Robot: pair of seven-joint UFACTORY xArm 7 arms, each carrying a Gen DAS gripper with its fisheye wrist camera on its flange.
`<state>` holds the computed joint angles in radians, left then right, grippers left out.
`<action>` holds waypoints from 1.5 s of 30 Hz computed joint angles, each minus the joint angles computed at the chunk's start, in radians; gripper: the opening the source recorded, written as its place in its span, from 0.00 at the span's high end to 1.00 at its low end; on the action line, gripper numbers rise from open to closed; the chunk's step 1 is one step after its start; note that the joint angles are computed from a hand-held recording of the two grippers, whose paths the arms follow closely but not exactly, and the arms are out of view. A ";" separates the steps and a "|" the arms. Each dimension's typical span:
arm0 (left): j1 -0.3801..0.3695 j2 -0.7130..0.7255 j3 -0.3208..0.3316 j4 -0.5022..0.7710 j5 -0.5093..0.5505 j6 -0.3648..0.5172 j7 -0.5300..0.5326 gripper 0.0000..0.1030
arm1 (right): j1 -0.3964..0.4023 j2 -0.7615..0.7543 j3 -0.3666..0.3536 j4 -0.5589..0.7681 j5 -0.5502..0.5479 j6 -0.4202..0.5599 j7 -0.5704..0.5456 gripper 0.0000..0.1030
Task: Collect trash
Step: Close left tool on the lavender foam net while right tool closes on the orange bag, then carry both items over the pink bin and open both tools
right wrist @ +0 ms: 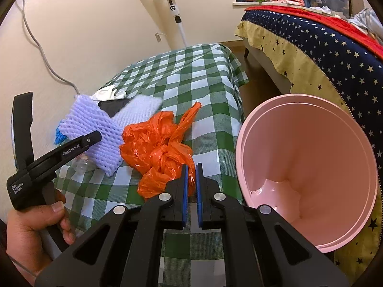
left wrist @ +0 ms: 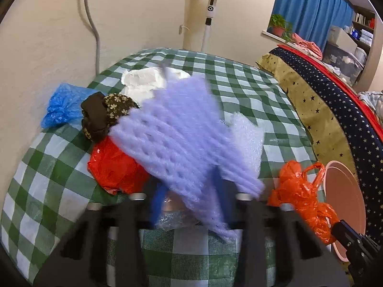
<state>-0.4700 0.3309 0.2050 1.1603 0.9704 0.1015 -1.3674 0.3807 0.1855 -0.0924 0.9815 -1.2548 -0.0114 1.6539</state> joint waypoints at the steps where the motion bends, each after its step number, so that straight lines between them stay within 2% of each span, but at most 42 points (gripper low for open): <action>1: -0.015 -0.004 0.018 -0.002 0.027 -0.006 -0.024 0.81 | 0.001 0.000 -0.002 0.002 -0.007 -0.003 0.004 0.94; 3: -0.043 -0.020 0.049 -0.004 0.106 -0.005 -0.092 0.83 | 0.005 -0.003 -0.006 0.008 -0.031 -0.007 0.023 0.94; 6: -0.043 -0.050 0.048 -0.011 0.200 0.004 -0.169 0.83 | 0.004 -0.015 -0.005 0.019 -0.100 -0.012 0.078 0.94; 12: -0.006 -0.132 0.001 -0.049 0.314 0.049 -0.251 0.83 | -0.045 -0.066 0.052 0.021 -0.227 0.001 0.171 0.94; 15: 0.022 -0.175 -0.030 -0.071 0.360 0.054 -0.271 0.88 | -0.076 -0.095 0.087 0.013 -0.263 0.009 0.198 0.94; 19: 0.061 -0.234 -0.076 -0.106 0.411 0.056 -0.296 0.88 | -0.121 -0.145 0.134 -0.010 -0.289 0.024 0.210 0.94; 25: 0.119 -0.313 -0.157 -0.150 0.464 0.061 -0.310 0.88 | -0.168 -0.236 0.183 -0.066 -0.267 0.059 0.181 0.94; 31: 0.175 -0.358 -0.244 -0.173 0.466 0.045 -0.314 0.88 | -0.212 -0.357 0.220 -0.144 -0.244 0.109 0.156 0.94; 36: 0.206 -0.360 -0.322 -0.155 0.524 0.040 -0.343 0.88 | -0.266 -0.476 0.252 -0.232 -0.181 0.153 0.117 0.94; 40: 0.204 -0.328 -0.343 -0.116 0.572 0.009 -0.385 0.88 | -0.309 -0.552 0.286 -0.293 -0.111 0.201 0.064 0.94; 45: 0.172 -0.245 -0.349 -0.029 0.622 -0.028 -0.388 0.88 | -0.383 -0.625 0.355 -0.338 -0.077 0.304 0.084 0.94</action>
